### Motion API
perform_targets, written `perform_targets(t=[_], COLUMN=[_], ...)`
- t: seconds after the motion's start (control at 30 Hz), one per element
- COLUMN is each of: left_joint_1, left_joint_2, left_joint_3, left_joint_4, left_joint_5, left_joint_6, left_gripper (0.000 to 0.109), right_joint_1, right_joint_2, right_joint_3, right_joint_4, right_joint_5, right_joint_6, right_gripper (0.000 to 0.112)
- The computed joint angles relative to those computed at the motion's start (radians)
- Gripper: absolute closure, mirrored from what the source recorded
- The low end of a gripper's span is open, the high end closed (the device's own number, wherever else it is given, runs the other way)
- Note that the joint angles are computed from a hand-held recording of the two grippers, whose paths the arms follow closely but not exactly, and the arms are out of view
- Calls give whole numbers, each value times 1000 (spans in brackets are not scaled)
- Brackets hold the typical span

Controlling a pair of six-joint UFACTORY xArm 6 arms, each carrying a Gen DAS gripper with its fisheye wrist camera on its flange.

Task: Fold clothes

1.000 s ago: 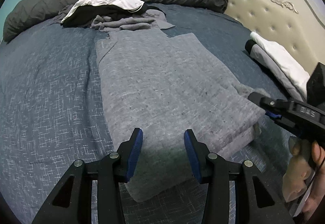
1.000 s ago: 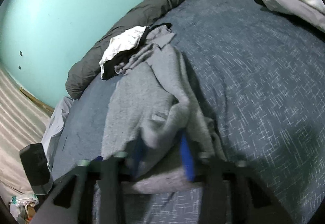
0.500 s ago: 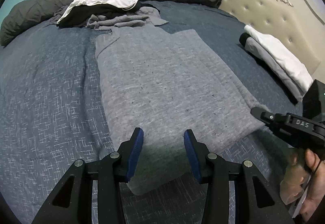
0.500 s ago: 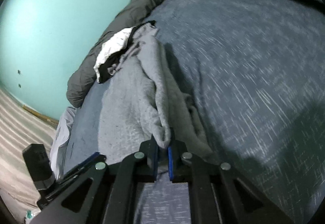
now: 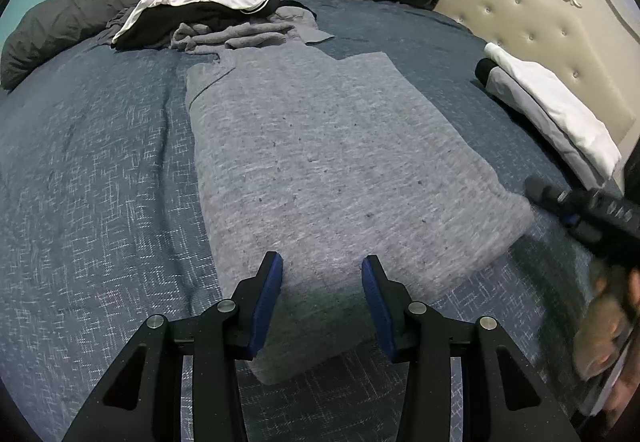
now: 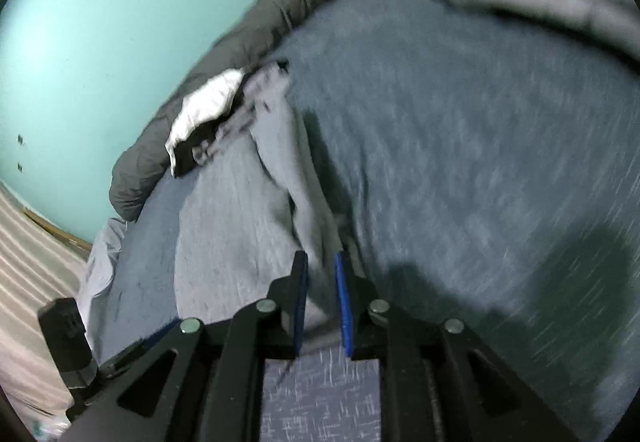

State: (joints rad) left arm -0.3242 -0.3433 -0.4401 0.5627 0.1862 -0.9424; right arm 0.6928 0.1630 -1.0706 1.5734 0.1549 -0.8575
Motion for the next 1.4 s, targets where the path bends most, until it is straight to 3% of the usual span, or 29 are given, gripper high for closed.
perform_targets(t=[0.1, 0.2, 0.27, 0.33, 0.43, 0.57, 0.73, 0.93, 1.03, 1.13, 1.2, 1.27, 1.4], left_joint_1=[-5, -8, -9, -8, -6, -1, 3, 3, 20, 44, 60, 68, 52], left_joint_2=[1, 3, 4, 3, 3, 6, 7, -22, -77, -113, -124, -124, -111], left_joint_3=[-5, -11, -12, -11, -8, -4, 4, 14, 31, 56, 68, 77, 91], left_joint_4=[29, 52, 54, 48, 33, 24, -12, -85, -89, -218, -283, -396, -625], left_joint_5=[11, 20, 23, 23, 15, 2, -16, -8, 25, 27, 27, 23, -3], left_joint_6=[-29, -51, -56, -51, -36, -25, 19, 75, 52, 141, 188, 275, 436], left_gripper=[63, 63, 63, 63, 63, 63, 63, 63, 63, 63, 62, 58, 50], right_joint_1=[10, 35, 46, 54, 47, 48, 20, 6, -10, -13, -20, -33, -63], right_joint_2=[-18, -12, 19, 60, 95, 121, 141, 135, 122, 97, 87, 86, 101], right_joint_3=[-31, -57, -69, -71, -65, -48, -28, -27, -39, -39, -39, -48, -70], right_joint_4=[165, 193, 74, -134, -328, -495, -607, -557, -418, -339, -376, -372, -368], right_joint_5=[-13, -7, 10, 10, 19, -13, 6, 37, 69, 52, 49, 71, 149], right_joint_6=[-222, -327, -234, -45, 151, 297, 442, 409, 308, 230, 254, 251, 250], right_gripper=[98, 98, 98, 98, 101, 107, 112, 112, 112, 111, 102, 65, 65])
